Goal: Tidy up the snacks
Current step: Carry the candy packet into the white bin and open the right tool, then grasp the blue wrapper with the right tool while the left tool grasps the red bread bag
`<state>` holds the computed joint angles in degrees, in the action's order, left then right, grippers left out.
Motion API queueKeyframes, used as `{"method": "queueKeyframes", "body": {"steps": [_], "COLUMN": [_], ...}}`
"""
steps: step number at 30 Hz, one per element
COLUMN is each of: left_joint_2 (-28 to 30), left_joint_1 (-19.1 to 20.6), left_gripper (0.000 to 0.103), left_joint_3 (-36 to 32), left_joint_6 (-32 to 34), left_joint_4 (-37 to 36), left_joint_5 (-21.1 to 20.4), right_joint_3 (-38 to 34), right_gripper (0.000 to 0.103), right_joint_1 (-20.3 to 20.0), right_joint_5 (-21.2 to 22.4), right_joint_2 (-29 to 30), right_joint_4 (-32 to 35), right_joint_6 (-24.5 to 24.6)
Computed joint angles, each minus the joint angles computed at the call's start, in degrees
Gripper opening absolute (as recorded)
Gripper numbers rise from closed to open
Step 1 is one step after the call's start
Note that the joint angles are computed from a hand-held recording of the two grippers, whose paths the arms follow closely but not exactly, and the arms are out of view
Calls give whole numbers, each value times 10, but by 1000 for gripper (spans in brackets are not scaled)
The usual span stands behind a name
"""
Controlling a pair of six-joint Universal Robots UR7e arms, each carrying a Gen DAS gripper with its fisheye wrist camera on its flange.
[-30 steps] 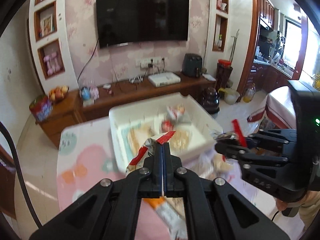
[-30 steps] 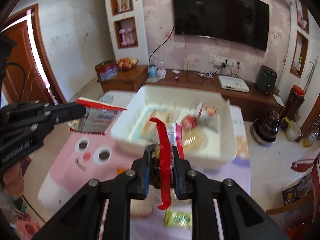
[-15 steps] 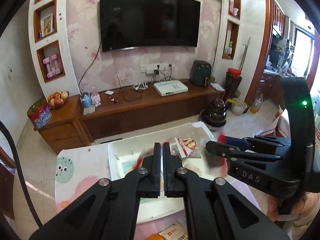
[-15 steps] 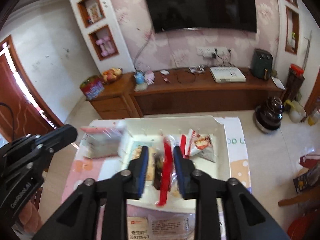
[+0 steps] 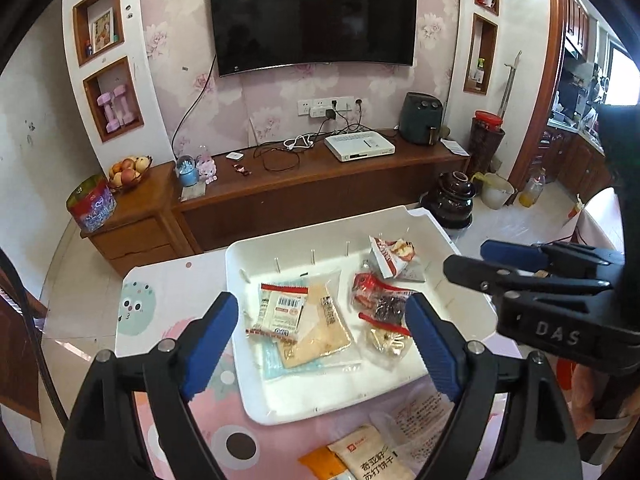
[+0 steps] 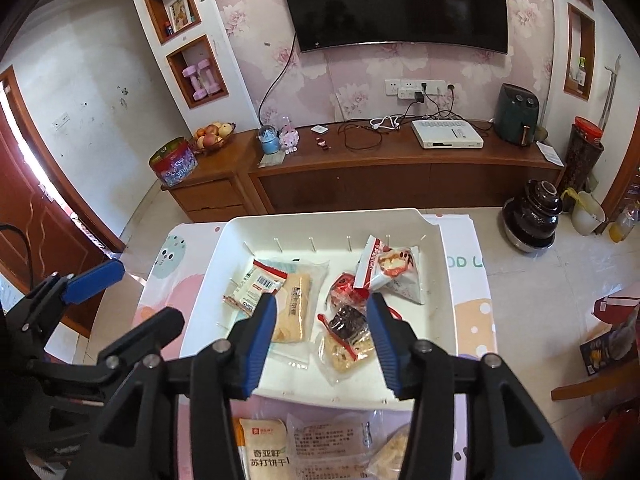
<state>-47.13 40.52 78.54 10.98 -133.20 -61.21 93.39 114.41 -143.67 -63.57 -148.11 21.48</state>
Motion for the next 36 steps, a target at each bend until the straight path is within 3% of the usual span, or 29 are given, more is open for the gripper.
{"method": "queueKeyframes", "body": {"steps": [6, 12, 21, 30, 36], "left_joint_2": [-35, -86, -222, -341, -376], "left_joint_1": [-7, -9, -27, -29, -23], "left_gripper": [92, 92, 93, 95, 95], "left_joint_3": [29, 59, 198, 352, 430], "left_joint_6": [-24, -61, -70, -74, -12], "left_joint_4": [10, 29, 35, 67, 98], "left_joint_5": [12, -2, -8, -38, -45], "right_joint_3": [14, 50, 135, 228, 282], "right_gripper": [49, 50, 51, 51, 51], "right_joint_1": [19, 52, 123, 167, 166], "right_joint_5": [-2, -7, -14, 33, 85], "right_joint_2": [-12, -34, -63, -59, -49], "right_joint_4": [15, 32, 78, 118, 99], "right_joint_6": [25, 63, 118, 162, 152]}}
